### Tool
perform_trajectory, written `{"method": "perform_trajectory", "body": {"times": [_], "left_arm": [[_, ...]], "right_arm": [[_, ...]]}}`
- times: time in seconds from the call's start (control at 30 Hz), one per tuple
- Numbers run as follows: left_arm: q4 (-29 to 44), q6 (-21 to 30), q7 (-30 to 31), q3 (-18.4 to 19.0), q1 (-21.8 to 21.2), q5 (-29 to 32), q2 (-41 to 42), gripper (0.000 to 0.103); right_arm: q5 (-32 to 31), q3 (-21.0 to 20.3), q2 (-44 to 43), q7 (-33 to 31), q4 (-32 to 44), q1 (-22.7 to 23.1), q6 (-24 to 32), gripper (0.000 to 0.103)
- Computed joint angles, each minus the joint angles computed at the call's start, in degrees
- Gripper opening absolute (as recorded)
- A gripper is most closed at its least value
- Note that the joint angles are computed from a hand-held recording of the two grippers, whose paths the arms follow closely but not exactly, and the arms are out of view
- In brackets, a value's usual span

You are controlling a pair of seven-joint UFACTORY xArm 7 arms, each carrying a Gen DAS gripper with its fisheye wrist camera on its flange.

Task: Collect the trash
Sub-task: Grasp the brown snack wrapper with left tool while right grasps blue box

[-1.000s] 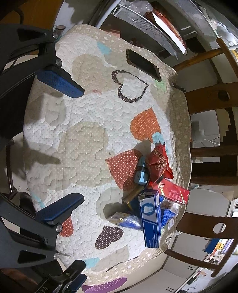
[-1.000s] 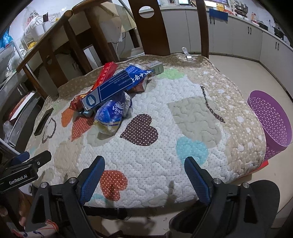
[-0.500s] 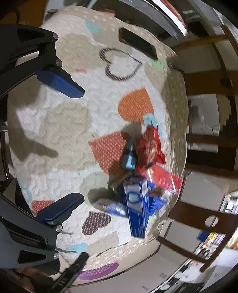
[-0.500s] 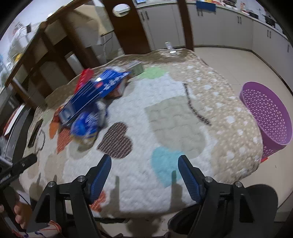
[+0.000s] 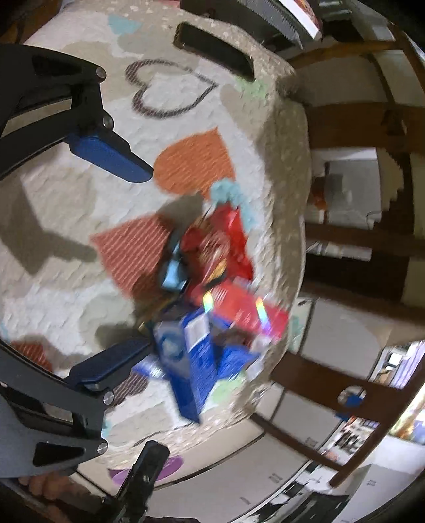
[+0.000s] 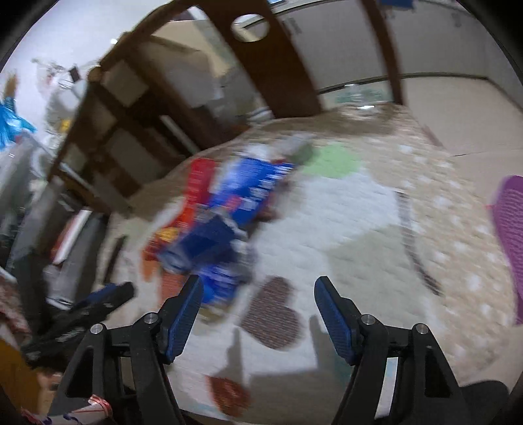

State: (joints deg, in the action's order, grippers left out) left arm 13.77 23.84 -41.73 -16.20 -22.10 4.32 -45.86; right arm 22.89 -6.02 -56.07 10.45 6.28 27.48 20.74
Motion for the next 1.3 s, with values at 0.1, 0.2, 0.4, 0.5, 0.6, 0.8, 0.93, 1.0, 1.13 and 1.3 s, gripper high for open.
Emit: {"method": "perform_trajectory", "body": {"times": [0.1,0.2,0.4,0.5,0.6,0.8,0.93,1.0,1.13,1.3], "left_arm": [[-0.6,-1.5,2.2,1.6,3.5,1.9,0.2,0.095],[0.2,-4.3,5.7,4.5,6.1,2.6,3.9,0.095],[2.8,-14.6,18.4,21.2,-4.4,-9.9,15.0,0.095],[5.5,-18.0,23.6,26.2,-10.0,-15.2,21.2,0.095],[8.4,-18.8,30.6,34.3,-19.7,-23.0,25.4,0.095],[9.4,-18.9,35.6,35.5,-24.4,-31.4,27.2,0.083],[8.0,-16.3,34.1,29.2,-18.7,-31.4,24.4,0.045],[7.2,-15.8,34.2,26.6,-16.7,-31.7,22.8,0.035],[5.4,-14.4,33.1,21.3,-12.3,-31.9,18.9,0.026],[3.6,-11.8,28.7,16.0,-7.0,-27.9,14.2,0.026]], "right_arm": [[4.3,-5.4,5.3,-3.1,2.6,7.6,-4.8,0.076],[7.6,-7.5,10.2,-4.6,4.9,12.5,-8.1,0.076],[11.7,-9.6,18.4,-6.5,9.1,17.9,-11.7,0.077],[14.1,-10.9,20.4,-7.9,10.3,19.0,-11.8,0.077],[17.8,-12.5,22.7,-9.4,11.7,20.8,-12.6,0.077],[24.0,-13.3,26.2,-13.0,14.0,21.4,-11.9,0.051],[29.0,-13.2,24.9,-17.1,13.6,22.4,-13.3,0.042],[31.0,-12.9,23.8,-18.5,13.3,22.4,-13.4,0.039],[32.1,-10.5,21.5,-18.7,12.2,20.1,-13.2,0.036],[30.4,-7.9,17.7,-17.2,10.5,17.1,-12.2,0.036]]}}
